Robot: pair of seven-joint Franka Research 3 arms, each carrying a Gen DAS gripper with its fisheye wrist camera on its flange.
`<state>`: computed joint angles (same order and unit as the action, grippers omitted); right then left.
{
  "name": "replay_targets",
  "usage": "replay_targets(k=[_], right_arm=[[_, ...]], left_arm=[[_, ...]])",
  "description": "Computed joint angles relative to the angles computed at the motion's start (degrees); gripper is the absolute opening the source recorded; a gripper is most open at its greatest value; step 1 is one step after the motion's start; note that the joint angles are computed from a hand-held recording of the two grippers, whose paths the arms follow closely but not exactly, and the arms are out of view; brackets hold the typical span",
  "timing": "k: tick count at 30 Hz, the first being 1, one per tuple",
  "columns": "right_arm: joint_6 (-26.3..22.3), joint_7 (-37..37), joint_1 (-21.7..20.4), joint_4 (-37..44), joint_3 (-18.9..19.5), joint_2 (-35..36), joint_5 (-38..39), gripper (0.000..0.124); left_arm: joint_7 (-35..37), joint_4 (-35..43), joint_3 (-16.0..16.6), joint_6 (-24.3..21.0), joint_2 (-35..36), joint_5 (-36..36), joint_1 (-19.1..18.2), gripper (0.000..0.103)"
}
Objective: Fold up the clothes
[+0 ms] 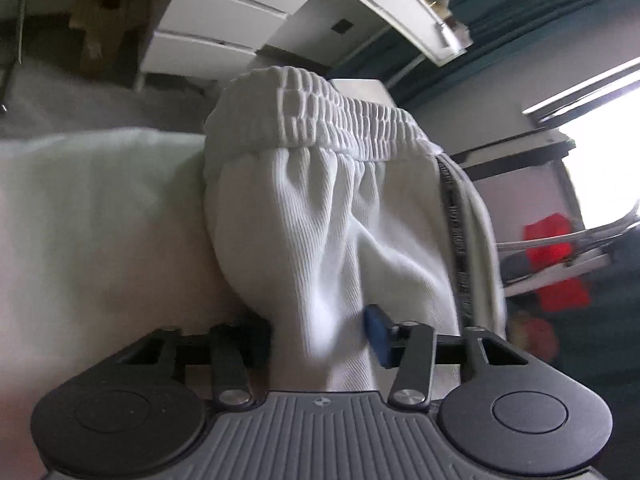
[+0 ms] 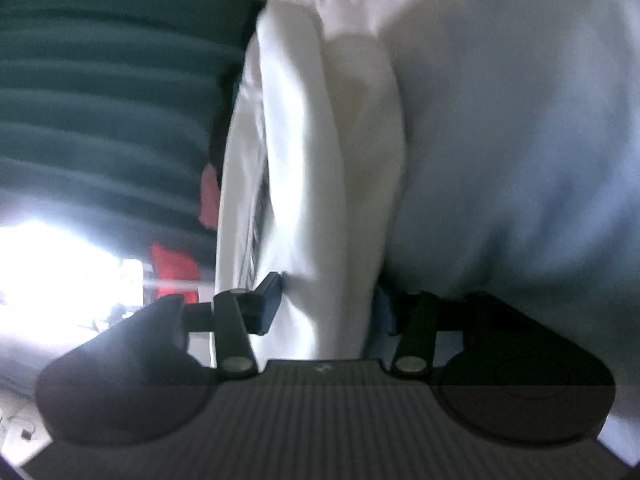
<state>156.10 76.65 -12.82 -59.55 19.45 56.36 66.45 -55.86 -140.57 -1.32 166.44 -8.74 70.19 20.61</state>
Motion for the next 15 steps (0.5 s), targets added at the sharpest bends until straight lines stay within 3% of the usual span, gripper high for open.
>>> replay_targets(k=[2, 5, 8, 11, 15], right_arm=[[2.17, 3.0, 1.97, 5.4, -1.69, 3.39, -1.88, 0.042], [4.62, 9.13, 3.66, 10.37, -3.53, 6.67, -6.47, 0.025], [6.5, 3.38, 1.13, 7.12, 0.45, 4.75, -6.02, 0.015], [7.76, -2.89, -1.5, 2.92, 3.54, 1.99, -3.51, 0.014], [6.98, -10.57, -6.86, -8.79, 6.26, -6.69, 4.79, 0.014]], left_arm=[[1.13, -0.11, 0.36, -1.03, -0.54, -2.69, -0.05, 0.017], [5.97, -1.77, 1.37, 0.18, -2.42, -7.68, 0.4, 0.011], [11.07, -3.37, 0.41, -0.73, -5.67, -10.03, 1.41, 0.009], [14.61, -5.59, -0.39, -0.79, -10.4, -9.51, 3.73, 0.008], [24.42, -10.47, 0.34, -3.06, -19.69, -18.57, 1.07, 0.007]])
